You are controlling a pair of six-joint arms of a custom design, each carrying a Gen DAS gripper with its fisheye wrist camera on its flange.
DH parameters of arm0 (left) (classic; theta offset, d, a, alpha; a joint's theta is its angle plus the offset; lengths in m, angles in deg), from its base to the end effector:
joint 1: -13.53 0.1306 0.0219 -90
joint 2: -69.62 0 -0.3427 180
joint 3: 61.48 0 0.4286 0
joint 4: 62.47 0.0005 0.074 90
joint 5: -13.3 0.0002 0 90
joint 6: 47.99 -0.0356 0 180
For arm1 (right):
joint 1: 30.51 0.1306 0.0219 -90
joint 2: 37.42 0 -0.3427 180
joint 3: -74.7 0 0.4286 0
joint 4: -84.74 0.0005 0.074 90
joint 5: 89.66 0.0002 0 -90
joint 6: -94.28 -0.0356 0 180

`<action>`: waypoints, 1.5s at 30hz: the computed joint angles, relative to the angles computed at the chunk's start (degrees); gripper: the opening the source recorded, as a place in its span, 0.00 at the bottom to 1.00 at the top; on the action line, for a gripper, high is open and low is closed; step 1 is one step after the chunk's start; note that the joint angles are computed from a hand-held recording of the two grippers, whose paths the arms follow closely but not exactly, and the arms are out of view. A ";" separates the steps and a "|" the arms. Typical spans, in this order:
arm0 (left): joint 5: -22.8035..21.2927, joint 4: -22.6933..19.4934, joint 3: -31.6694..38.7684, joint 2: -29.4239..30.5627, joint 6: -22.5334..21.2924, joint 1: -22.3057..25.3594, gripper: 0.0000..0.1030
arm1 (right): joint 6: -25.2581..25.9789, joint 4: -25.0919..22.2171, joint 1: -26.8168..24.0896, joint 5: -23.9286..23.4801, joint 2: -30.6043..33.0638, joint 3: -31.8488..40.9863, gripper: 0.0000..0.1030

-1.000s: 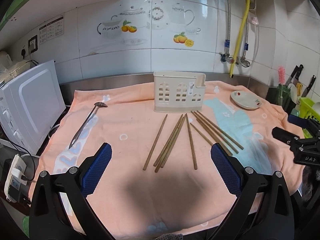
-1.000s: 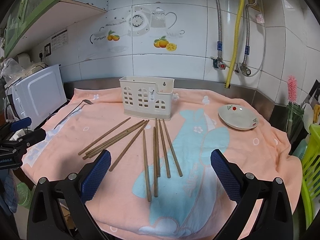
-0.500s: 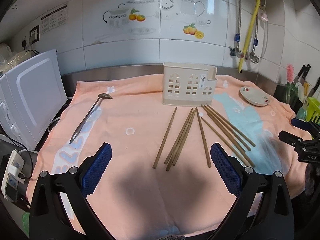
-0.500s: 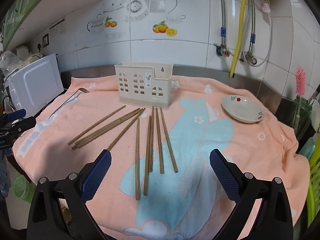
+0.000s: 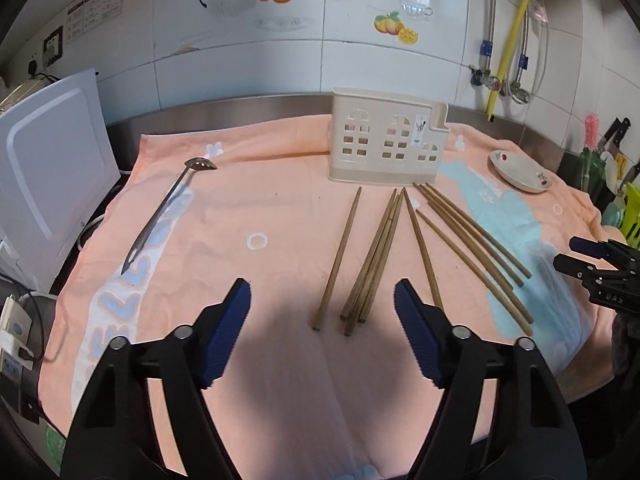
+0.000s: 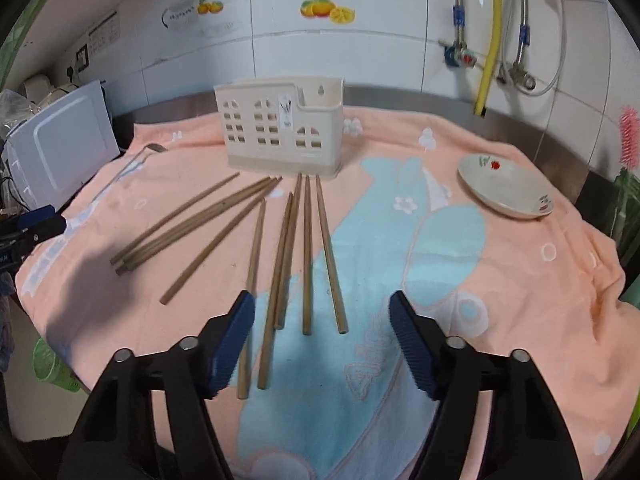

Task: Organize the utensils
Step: 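Grasp a wooden chopstick with the left gripper while the right gripper grasps another chopstick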

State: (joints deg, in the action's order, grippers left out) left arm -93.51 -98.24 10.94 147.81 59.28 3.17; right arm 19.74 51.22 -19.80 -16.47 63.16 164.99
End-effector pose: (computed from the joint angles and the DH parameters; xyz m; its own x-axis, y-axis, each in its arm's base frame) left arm 0.4532 -0.0729 0.3511 -0.6108 -0.1772 -0.7717 -0.2326 0.9718 -0.0391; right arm 0.5724 0.1182 0.3159 -0.5535 -0.3644 -0.7489 -0.5504 0.8349 0.0006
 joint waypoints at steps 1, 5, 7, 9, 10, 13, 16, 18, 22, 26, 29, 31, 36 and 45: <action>0.28 0.02 0.19 0.38 -0.19 0.15 0.66 | 0.18 -0.17 0.01 0.08 0.61 0.48 0.58; 2.94 0.10 1.08 2.15 -0.33 1.11 0.54 | 0.29 -1.54 -0.12 -0.17 3.08 2.77 0.50; 3.47 -0.08 1.81 3.44 -0.86 1.39 0.52 | 0.50 -2.07 -0.12 -0.51 4.07 3.74 0.44; 4.71 -0.33 2.49 4.57 -1.47 1.81 0.43 | 1.23 -2.78 -0.04 -0.63 5.05 4.72 0.39; 5.48 -0.37 2.84 5.12 -1.74 2.03 0.41 | 1.67 -3.23 0.04 -0.49 5.76 5.40 0.37; 7.03 -0.64 3.76 6.56 -2.43 2.68 0.34 | 2.55 -4.56 0.24 -0.39 7.49 7.27 0.31; 8.76 -0.84 4.48 7.63 -2.72 3.44 0.29 | 3.29 -4.95 0.59 -0.19 8.81 8.57 0.27; 9.56 -0.80 4.91 8.33 -3.11 3.86 0.26 | 3.63 -5.68 0.84 -0.07 9.96 9.76 0.23; 11.65 -1.18 6.36 10.37 -4.06 4.60 0.23 | 4.41 -6.87 1.25 0.68 11.73 11.48 0.17; 12.54 -2.21 8.34 12.91 -5.23 5.11 0.23 | 4.68 -7.86 1.56 1.27 13.18 12.82 0.12; 13.87 -2.62 9.54 14.58 -5.81 5.40 0.23 | 5.00 -8.34 1.68 1.19 13.74 13.43 0.10; 14.21 -3.02 10.53 15.89 -6.33 5.33 0.23 | 5.03 -8.28 1.69 1.33 13.94 13.66 0.09; 15.19 -3.71 12.08 18.06 -7.48 5.38 0.16 | 5.27 -8.53 1.79 1.18 14.17 14.01 0.08; 16.05 -5.08 14.14 20.77 -8.20 6.03 0.12 | 5.69 -8.43 1.92 1.45 14.53 14.35 0.08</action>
